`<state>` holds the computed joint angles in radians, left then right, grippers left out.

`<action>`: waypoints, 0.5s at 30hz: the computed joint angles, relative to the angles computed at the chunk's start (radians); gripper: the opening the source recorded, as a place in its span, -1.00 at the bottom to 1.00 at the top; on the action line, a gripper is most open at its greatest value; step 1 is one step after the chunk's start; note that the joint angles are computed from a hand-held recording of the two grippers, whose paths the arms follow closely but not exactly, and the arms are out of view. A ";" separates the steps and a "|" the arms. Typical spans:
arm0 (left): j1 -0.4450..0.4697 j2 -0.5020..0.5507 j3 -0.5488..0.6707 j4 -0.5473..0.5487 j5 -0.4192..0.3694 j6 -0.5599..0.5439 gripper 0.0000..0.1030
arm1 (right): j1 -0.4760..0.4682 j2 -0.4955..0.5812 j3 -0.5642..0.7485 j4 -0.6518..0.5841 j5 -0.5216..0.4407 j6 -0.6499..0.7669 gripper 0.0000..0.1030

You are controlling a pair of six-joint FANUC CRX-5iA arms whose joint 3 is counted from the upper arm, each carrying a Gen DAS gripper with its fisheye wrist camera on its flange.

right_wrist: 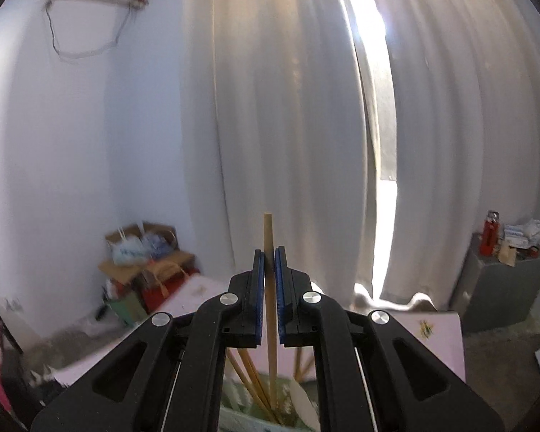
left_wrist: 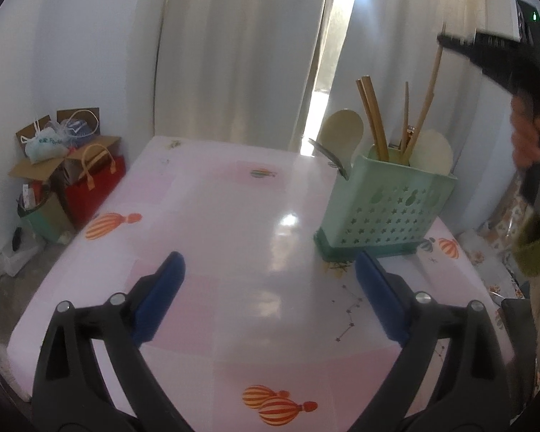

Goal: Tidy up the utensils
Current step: 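Lower the chopstick into the green holder and open the right tool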

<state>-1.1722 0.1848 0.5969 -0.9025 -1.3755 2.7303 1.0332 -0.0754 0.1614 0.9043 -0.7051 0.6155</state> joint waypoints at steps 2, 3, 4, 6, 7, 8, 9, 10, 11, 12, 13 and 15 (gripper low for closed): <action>0.007 0.002 0.000 0.011 0.017 -0.008 0.78 | 0.009 0.006 0.024 -0.086 -0.055 0.065 -0.86; 0.011 0.006 0.004 0.018 0.026 -0.018 0.78 | 0.010 0.007 0.033 -0.124 -0.078 0.094 -0.85; 0.014 0.009 0.005 0.022 0.032 -0.023 0.78 | 0.012 0.006 0.040 -0.164 -0.109 0.123 -0.83; 0.023 0.016 0.012 0.037 0.048 -0.039 0.78 | 0.014 -0.015 0.009 -0.159 -0.126 0.105 -0.33; 0.027 0.020 0.015 0.043 0.055 -0.045 0.78 | 0.013 -0.040 -0.029 -0.135 -0.115 0.067 -0.18; 0.031 0.023 0.019 0.049 0.062 -0.051 0.78 | 0.010 -0.065 -0.064 -0.118 -0.096 0.037 -0.06; 0.037 0.028 0.025 0.057 0.074 -0.060 0.78 | 0.008 -0.087 -0.094 -0.104 -0.075 0.004 -0.02; 0.041 0.032 0.030 0.061 0.082 -0.065 0.78 | 0.001 -0.120 -0.133 -0.101 -0.048 -0.038 0.01; 0.047 0.037 0.035 0.069 0.092 -0.074 0.78 | -0.007 -0.149 -0.168 -0.100 -0.026 -0.072 0.07; 0.051 0.041 0.039 0.075 0.100 -0.081 0.78 | -0.018 -0.166 -0.192 -0.104 -0.006 -0.101 0.09; 0.062 0.047 0.045 0.090 0.118 -0.095 0.78 | -0.032 -0.189 -0.219 -0.124 0.015 -0.128 0.10; 0.081 0.057 0.051 0.114 0.155 -0.120 0.78 | -0.063 -0.218 -0.248 -0.216 0.047 -0.136 0.11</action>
<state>-1.0914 0.2415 0.6482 -0.7884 -1.2206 2.6104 0.9699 -0.2933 -0.0864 0.6881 -0.6580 0.4797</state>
